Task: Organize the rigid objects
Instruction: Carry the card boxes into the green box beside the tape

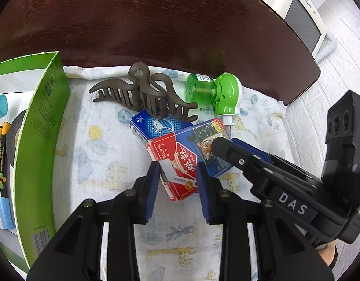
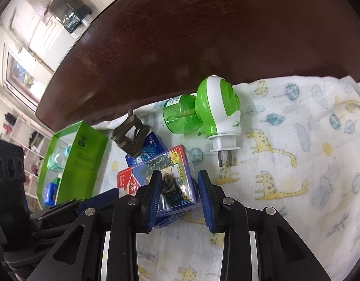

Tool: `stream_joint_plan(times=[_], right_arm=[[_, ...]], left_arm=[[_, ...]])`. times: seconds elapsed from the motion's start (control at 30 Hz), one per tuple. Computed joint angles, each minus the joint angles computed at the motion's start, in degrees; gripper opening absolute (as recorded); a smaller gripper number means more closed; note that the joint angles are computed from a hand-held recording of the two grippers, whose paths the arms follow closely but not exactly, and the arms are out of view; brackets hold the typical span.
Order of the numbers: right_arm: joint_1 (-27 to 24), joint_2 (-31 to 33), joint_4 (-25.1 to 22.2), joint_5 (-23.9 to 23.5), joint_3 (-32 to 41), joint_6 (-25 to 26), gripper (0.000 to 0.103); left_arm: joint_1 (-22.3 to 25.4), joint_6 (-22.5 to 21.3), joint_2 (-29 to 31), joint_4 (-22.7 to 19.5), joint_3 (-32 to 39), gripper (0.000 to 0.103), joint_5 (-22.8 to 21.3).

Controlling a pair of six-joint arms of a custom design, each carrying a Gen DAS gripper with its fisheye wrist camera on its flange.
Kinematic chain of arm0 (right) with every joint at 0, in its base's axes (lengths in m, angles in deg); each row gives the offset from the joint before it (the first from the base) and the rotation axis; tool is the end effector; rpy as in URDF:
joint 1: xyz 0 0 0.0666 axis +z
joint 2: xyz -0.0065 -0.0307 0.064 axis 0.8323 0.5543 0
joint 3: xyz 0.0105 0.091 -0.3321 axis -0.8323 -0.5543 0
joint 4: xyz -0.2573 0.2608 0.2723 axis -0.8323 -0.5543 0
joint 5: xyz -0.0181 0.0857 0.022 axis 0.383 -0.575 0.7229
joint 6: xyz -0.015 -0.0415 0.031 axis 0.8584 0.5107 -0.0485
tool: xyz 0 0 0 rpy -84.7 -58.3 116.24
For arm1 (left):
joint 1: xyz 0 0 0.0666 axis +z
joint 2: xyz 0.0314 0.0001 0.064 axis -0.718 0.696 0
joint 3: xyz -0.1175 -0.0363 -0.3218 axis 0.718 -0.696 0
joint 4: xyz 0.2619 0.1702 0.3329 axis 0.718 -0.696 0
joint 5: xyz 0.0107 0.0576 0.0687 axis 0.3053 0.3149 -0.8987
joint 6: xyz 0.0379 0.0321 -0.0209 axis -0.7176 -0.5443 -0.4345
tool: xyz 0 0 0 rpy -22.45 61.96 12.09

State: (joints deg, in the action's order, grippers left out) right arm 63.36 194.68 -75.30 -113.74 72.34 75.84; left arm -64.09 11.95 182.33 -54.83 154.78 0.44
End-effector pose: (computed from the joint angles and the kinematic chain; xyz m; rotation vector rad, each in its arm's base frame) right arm 0.6398 0.0951 0.4997 -0.3359 2.5753 0.6765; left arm 0.5939 -0.2013 0.5111 -0.1494 2.6101 -0.4798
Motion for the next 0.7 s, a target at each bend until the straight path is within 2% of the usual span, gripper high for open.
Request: stream_joint_plan(times=[0.43, 0.7], right_arm=[[0.9, -3.9, 1.4, -0.4, -1.1, -0.8, 0.035], [3.7, -5.5, 2.2, -1.1, -0.3, -1.1, 0.035]], left_arm=[[0.8, -1.8, -5.1, 2.3, -2.8, 0.029, -1.6], [3.1, -3.3, -10.5, 3.9, -6.6, 0.029, -3.8]])
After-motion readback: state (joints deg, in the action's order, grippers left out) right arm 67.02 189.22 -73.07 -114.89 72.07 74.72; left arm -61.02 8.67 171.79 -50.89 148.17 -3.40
